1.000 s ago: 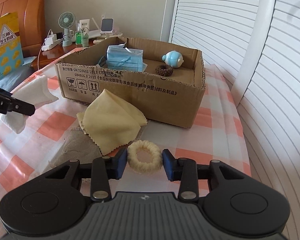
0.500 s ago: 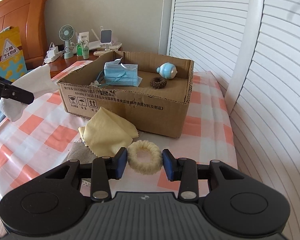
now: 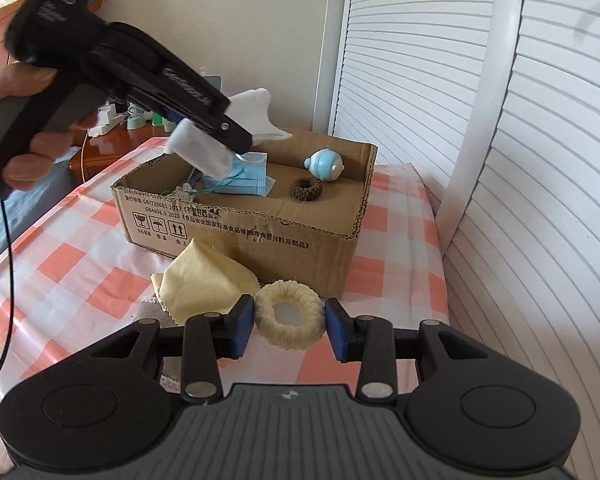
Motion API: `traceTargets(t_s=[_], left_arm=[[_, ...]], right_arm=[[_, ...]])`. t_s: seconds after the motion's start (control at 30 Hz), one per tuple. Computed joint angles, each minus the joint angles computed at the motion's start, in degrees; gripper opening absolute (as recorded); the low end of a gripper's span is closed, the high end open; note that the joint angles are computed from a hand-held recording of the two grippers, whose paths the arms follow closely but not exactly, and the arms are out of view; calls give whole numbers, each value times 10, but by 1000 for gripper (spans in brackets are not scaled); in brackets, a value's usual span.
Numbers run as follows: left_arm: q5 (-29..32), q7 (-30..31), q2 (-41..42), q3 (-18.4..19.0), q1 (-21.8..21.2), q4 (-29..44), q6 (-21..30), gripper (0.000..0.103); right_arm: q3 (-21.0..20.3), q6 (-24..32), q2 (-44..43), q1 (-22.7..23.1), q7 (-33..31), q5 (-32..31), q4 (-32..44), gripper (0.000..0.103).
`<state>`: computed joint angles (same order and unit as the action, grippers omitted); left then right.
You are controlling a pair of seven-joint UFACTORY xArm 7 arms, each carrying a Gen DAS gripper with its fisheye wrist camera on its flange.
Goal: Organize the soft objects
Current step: 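Drop the towel into the box with the left tool while the right tool drops the hair tie in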
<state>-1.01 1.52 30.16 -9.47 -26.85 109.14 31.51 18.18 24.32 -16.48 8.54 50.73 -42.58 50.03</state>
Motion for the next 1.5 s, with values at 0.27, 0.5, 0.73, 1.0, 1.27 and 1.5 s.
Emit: traceTargets(t_s=[0.27, 0.5, 0.73, 1.0, 1.27, 1.5], left_arm=[[34, -70, 102, 44, -51, 136, 30, 101], [42, -83, 48, 34, -34, 48, -17, 101], [77, -94, -88, 36, -9, -132, -48, 101], [158, -195, -237, 37, 14, -347, -116, 101], [212, -240, -302, 10, 57, -435, -123, 101], [183, -230, -323, 1, 79, -466, -109, 101]], right_arm=[[-1, 12, -9, -5, -3, 3, -2, 44], [2, 12, -9, -7, -4, -1, 1, 44], [2, 11, 7, -3, -16, -11, 29, 44], [-14, 8, 70, 16, -31, -26, 107, 44], [-59, 17, 180, 72, -78, -16, 233, 44], [-98, 44, 280, 125, -118, 8, 363, 44]])
